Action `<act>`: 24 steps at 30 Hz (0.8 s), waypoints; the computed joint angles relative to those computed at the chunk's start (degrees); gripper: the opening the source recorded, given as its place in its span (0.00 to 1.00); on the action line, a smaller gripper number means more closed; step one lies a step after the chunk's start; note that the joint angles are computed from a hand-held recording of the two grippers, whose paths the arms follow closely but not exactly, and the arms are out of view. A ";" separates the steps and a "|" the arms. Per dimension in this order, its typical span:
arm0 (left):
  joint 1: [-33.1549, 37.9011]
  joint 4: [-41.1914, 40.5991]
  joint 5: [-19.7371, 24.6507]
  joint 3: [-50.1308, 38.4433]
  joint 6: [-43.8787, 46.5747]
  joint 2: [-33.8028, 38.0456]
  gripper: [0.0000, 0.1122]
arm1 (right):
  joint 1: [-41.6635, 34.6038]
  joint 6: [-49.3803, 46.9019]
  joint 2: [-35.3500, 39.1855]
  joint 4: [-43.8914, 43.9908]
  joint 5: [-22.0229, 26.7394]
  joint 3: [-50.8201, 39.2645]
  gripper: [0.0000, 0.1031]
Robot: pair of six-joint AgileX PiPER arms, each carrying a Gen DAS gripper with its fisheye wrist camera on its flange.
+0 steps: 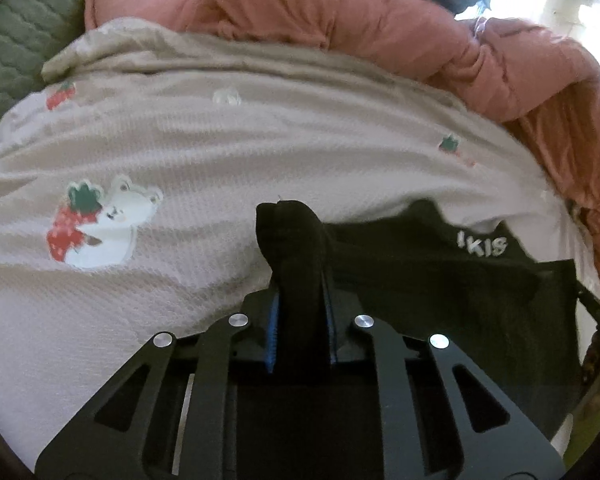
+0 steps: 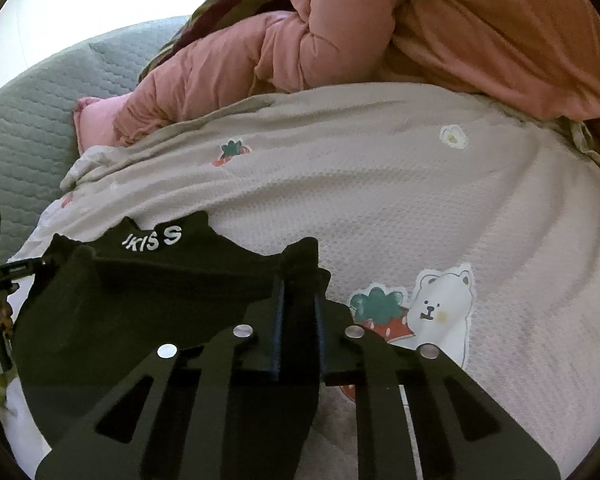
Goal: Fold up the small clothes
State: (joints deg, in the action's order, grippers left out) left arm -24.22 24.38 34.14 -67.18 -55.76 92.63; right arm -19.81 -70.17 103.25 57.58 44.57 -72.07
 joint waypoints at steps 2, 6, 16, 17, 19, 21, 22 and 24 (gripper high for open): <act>0.04 1.14 -1.07 0.40 -1.74 -1.84 0.08 | -0.99 -2.00 -0.93 2.93 0.98 0.73 0.08; -0.24 6.39 0.67 -2.18 -6.44 -2.22 0.05 | -2.39 -5.93 -2.51 8.27 1.60 2.22 0.08; 0.84 4.25 3.81 -7.04 -4.52 7.92 0.10 | 3.11 6.91 1.22 -5.10 -8.26 -0.68 0.09; 1.38 4.28 1.95 -5.39 -5.62 7.63 0.10 | 3.47 8.08 1.46 -6.26 -8.72 -0.91 0.10; 2.21 4.77 -1.14 -2.50 -7.88 6.46 0.15 | 3.83 9.15 1.19 -7.08 -9.90 -0.56 0.19; 2.01 5.90 -0.17 -2.15 -9.56 6.00 0.27 | 4.05 10.51 1.16 -8.05 -11.00 -0.40 0.22; 2.12 6.09 0.05 -1.83 -10.25 5.74 0.31 | 4.08 11.03 1.18 -8.47 -11.10 -0.39 0.26; 2.61 5.29 -1.17 -0.50 -10.86 4.66 0.32 | 4.61 13.01 0.75 -10.21 -13.17 0.21 0.33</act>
State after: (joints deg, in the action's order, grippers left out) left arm -21.60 29.67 32.97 -67.68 -66.63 97.29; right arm -15.20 -57.17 104.00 47.37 31.40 -71.86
